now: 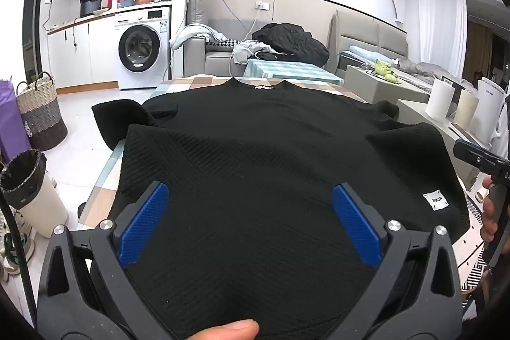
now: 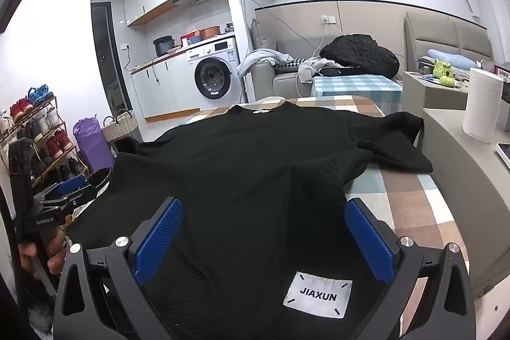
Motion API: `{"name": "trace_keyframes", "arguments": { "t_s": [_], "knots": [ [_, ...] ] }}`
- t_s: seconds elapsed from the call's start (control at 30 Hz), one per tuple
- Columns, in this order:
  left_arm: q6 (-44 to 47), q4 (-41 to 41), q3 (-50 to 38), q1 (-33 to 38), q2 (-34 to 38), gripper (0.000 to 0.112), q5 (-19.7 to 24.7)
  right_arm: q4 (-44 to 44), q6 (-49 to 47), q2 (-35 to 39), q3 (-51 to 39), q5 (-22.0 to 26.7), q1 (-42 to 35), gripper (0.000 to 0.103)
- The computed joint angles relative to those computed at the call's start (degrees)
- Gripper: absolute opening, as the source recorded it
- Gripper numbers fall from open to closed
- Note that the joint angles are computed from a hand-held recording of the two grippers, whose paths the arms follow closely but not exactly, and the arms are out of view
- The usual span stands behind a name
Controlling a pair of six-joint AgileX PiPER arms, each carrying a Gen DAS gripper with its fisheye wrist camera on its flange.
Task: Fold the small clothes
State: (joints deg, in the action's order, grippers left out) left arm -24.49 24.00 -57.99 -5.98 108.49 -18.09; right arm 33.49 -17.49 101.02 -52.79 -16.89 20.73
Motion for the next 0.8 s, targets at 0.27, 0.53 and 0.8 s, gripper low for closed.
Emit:
{"name": "trace_keyframes", "arguments": {
  "t_s": [0.27,0.53,0.8],
  "knots": [
    [0.63,-0.48,0.43,-0.08,-0.23,0.102,-0.13,-0.42,0.32,0.10,-0.06,0.37,-0.11,0.103],
    [0.44,-0.15,-0.80,0.30,1.89,0.102,-0.44,1.91,-2.56,-0.13,-0.18,1.32,-0.49,0.103],
    [-1.27,1.95,-1.29,0.44,1.96,0.102,0.11,8.33,-9.29,0.82,-1.67,2.33,0.18,0.103]
  ]
}}
